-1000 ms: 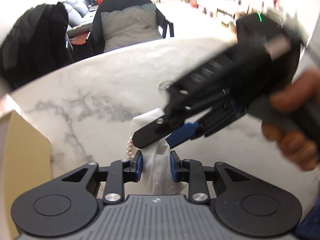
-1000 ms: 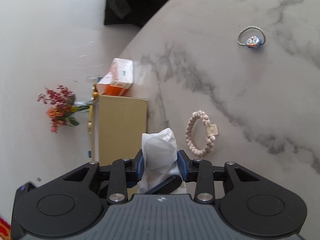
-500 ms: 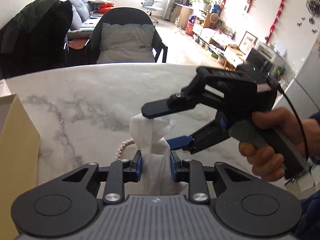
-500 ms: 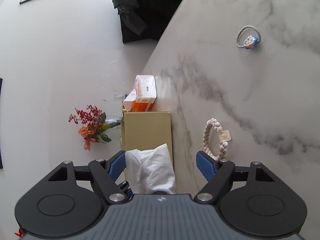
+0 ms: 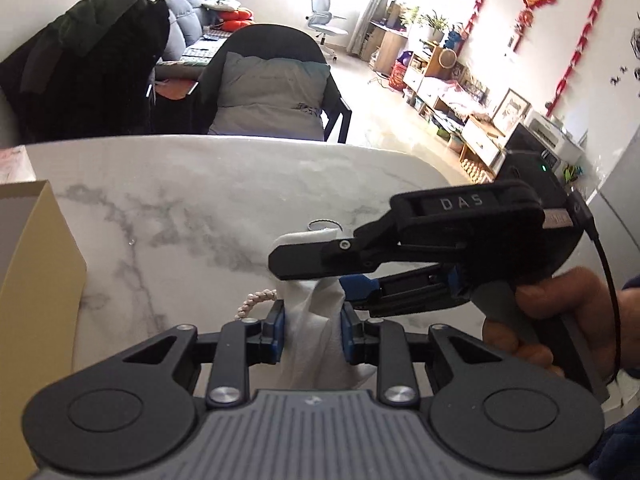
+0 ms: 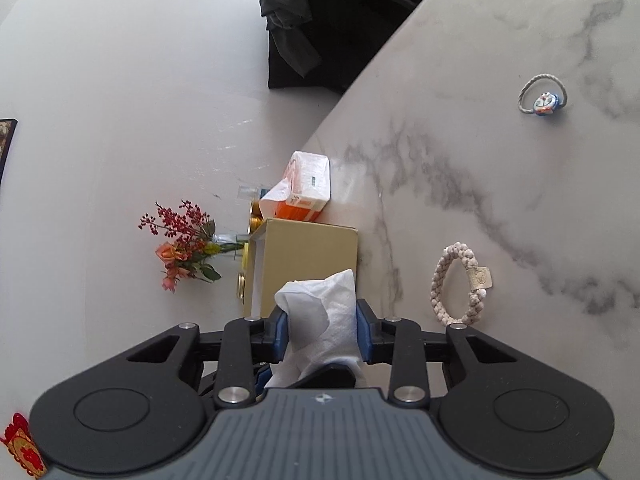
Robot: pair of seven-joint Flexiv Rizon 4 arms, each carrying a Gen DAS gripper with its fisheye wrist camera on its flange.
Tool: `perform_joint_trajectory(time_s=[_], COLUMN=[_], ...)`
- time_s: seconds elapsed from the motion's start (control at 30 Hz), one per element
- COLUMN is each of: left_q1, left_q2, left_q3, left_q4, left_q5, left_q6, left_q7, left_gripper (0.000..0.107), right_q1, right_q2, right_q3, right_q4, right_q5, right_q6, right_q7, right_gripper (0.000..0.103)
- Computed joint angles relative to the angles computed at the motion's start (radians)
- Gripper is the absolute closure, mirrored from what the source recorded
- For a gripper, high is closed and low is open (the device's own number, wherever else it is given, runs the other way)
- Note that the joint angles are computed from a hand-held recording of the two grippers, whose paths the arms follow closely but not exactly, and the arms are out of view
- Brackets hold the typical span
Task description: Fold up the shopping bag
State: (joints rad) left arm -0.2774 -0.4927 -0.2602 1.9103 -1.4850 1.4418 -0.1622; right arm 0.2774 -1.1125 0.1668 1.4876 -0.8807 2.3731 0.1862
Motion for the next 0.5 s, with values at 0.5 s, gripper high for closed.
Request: perform_joint_trajectory(time_s=[0.5], left_q1=[-0.322], left_q2=[-0.077], left_q3=[0.408], left_q4=[0.028], left_q5=[0.727], left_q6=[0.225], left_q7=[-0.377], left_gripper=[0.062], right_q1=[-0.08], right_q2=[0.042], right_q3=[0.125], right_q4=[0.021], right_q5=[-0.141], right_q6=[-0.284], right_q7=[0.085], right_gripper=[0.084])
